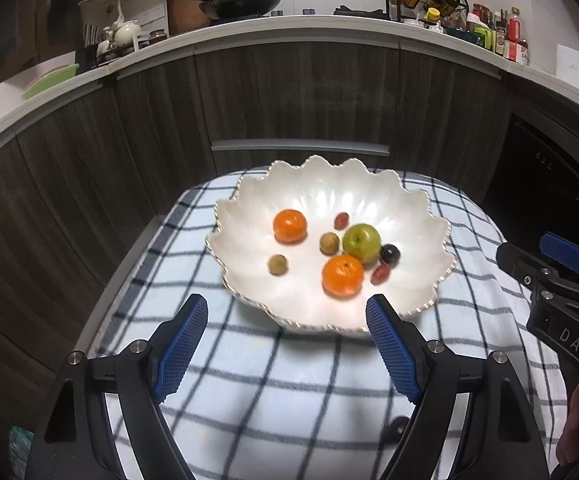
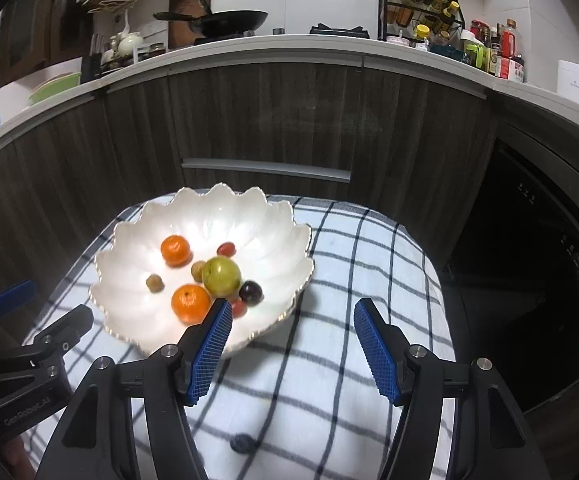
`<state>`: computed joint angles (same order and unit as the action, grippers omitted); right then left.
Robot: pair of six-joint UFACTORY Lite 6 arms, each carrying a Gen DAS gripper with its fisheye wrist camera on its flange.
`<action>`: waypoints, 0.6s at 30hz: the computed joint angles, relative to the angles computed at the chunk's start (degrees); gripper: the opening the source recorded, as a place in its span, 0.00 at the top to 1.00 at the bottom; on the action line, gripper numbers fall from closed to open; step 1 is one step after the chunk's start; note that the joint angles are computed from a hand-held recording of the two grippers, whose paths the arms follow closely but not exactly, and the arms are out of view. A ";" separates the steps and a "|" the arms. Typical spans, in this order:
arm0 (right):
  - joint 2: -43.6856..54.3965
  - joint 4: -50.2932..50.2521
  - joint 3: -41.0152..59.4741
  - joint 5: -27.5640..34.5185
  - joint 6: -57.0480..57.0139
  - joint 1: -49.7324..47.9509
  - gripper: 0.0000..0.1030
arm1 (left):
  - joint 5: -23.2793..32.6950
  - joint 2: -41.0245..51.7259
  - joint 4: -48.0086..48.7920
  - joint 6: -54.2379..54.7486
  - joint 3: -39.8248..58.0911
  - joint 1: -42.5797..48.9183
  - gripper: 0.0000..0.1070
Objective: Organize fruits
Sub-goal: 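Withdraw both open grippers from the bowl toward the last plum and blueberry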
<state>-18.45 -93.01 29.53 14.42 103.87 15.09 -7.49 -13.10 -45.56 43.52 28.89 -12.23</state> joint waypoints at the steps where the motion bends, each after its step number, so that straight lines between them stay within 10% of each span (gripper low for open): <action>1: -1.26 0.57 -1.24 -0.37 -0.72 -0.07 0.37 | -0.42 -1.02 -0.04 -0.06 -1.29 -0.58 0.24; 10: -8.13 -0.52 -8.88 -2.20 -2.17 -0.12 0.37 | -4.79 -8.62 -11.56 6.32 -10.77 -6.69 0.24; 18: -9.90 -24.54 -14.46 -5.80 17.47 -2.42 0.37 | -8.35 -10.83 -13.29 4.01 -15.77 -12.71 0.24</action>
